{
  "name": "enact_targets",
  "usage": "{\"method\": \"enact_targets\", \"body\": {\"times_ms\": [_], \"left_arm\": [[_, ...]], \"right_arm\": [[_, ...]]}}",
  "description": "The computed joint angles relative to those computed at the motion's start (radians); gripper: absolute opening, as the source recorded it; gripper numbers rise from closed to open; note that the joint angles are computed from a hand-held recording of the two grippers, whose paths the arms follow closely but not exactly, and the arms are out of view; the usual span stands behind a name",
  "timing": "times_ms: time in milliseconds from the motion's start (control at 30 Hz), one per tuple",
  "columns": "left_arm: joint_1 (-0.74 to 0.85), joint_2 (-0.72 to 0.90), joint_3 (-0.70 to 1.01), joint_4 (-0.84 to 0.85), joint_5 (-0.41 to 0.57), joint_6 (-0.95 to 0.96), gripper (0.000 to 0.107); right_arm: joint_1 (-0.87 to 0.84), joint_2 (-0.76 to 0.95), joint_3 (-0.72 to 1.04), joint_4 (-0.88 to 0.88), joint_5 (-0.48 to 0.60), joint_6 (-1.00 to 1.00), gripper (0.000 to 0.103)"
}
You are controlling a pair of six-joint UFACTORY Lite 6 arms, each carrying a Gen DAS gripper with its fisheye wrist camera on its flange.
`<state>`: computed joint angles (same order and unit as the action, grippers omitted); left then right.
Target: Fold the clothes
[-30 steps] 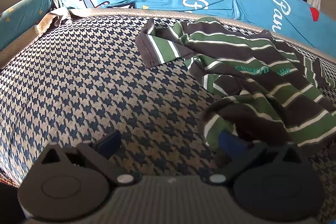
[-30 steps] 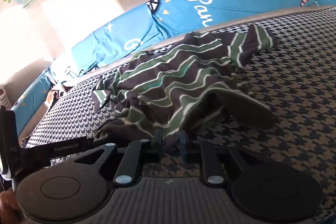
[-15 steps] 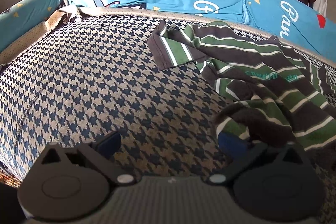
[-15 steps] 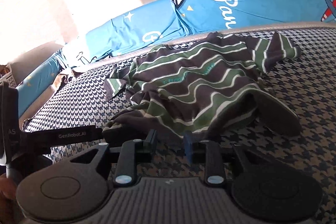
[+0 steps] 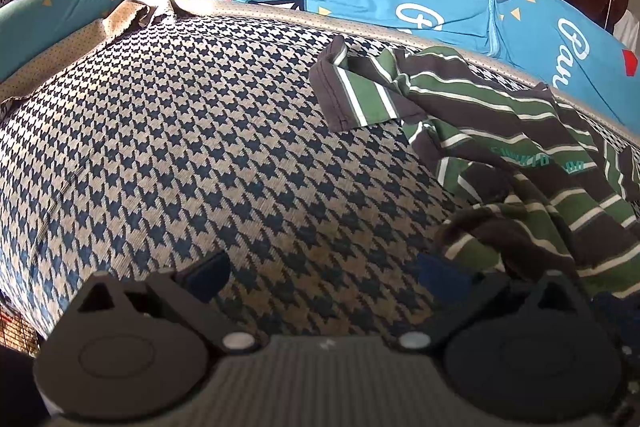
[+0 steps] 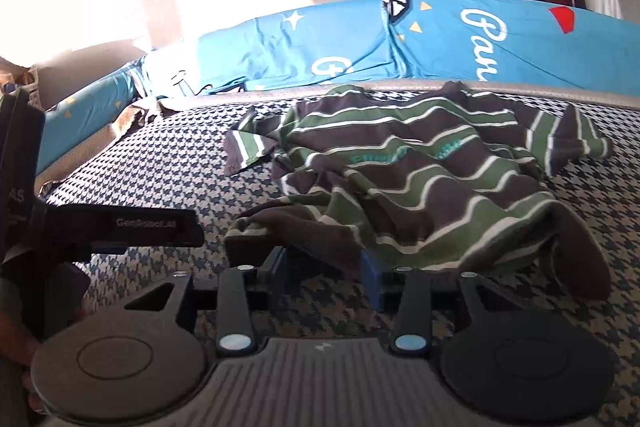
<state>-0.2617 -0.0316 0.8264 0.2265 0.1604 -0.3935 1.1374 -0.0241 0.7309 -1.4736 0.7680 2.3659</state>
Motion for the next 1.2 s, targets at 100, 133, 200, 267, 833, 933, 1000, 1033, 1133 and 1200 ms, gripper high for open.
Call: {"method": "enact_targets", "body": {"times_ms": [100, 133, 200, 267, 833, 933, 1000, 1033, 1133, 1200], "left_arm": [[0.006, -0.005, -0.003, 0.045, -0.007, -0.046, 0.103], [0.009, -0.004, -0.001, 0.059, -0.008, -0.062, 0.103], [0.015, -0.002, 0.003, 0.077, -0.009, -0.080, 0.103], [0.028, 0.005, 0.009, 0.004, -0.010, -0.007, 0.103], [0.102, 0.006, 0.025, -0.527, -0.004, 0.523, 0.103], [0.121, -0.011, 0.024, -0.518, -0.010, 0.514, 0.103], [0.144, -0.041, 0.012, -0.540, -0.031, 0.524, 0.103], [0.153, -0.054, 0.006, -0.541, -0.042, 0.520, 0.103], [0.179, -0.077, 0.005, -0.471, -0.060, 0.440, 0.103], [0.187, -0.081, 0.005, -0.339, -0.067, 0.309, 0.103]], "right_arm": [[-0.005, 0.056, 0.041, -0.041, -0.024, -0.012, 0.041], [-0.005, 0.079, 0.058, -0.049, -0.028, -0.019, 0.041], [-0.005, 0.123, 0.092, -0.062, -0.034, -0.031, 0.041], [-0.007, 0.164, 0.124, -0.071, -0.041, -0.046, 0.041], [-0.029, 0.406, 0.312, -0.056, -0.004, -0.159, 0.010], [-0.034, 0.334, 0.266, -0.118, -0.057, -0.069, 0.006], [-0.051, 0.263, 0.217, -0.220, -0.134, 0.063, 0.006], [-0.059, 0.231, 0.193, -0.289, -0.166, 0.141, 0.006], [-0.085, 0.160, 0.134, -0.523, -0.238, 0.404, 0.006], [-0.103, 0.127, 0.099, -0.701, -0.263, 0.603, 0.006]]}}
